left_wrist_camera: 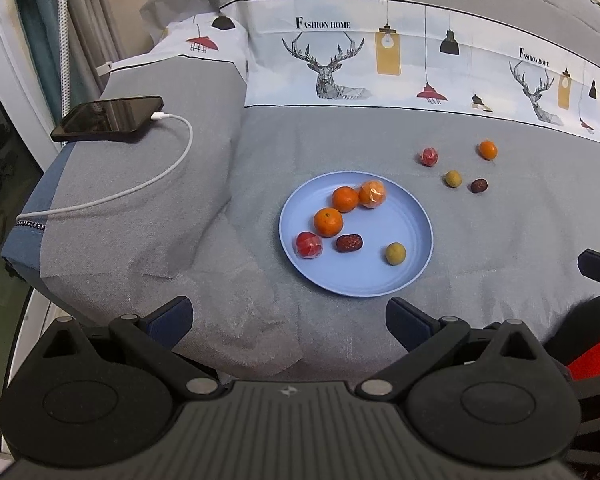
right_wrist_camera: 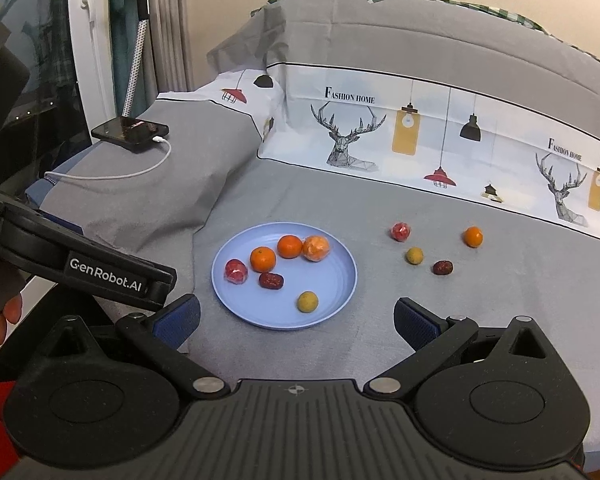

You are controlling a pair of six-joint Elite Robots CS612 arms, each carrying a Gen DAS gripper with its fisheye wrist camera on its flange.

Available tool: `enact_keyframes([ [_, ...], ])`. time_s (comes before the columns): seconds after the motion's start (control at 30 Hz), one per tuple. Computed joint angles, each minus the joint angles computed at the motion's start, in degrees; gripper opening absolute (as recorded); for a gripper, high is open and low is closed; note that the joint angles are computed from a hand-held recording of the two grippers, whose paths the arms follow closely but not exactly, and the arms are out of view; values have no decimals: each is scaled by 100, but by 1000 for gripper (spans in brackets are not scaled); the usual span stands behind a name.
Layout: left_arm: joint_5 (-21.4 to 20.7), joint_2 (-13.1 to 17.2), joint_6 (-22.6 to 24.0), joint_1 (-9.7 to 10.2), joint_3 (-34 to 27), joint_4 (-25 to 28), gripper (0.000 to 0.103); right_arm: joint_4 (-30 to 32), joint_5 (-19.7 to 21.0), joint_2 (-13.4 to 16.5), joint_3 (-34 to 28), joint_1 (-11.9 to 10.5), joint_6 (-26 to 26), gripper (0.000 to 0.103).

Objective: Organize fruits
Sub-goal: 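Withdraw both tools from the plate, then grasp a yellow fruit with the left tool while the right tool grasps a jujube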

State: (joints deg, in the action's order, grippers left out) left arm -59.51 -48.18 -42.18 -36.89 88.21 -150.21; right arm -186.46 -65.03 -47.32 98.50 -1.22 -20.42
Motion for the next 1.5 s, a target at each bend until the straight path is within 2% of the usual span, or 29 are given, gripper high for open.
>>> enact_keyframes([
  [0.63,-142,97,23,76,-172,210,103,197,-116,97,-144,-3,276,102],
  [1.0,-176,389,253,179,-779,454,103,17,-620,403,-478,-67,889,102],
  [1.13,-277,654,501,216,-1270,594,103,-50,-928,610,-725,-123,1101,102],
  [1.27,-529,1052,823,263,-1982,792,103,-206,-1433,971,-1147,-181,1234,102],
  [1.37,-924,1484,1061,331,-2754,1029,103,-130,-1631,1311,-1596,-236,1385,102],
  [1.5,-1409,2260,1351,426,-4093,1517,103,53,-1817,1887,-2391,-274,1507,102],
])
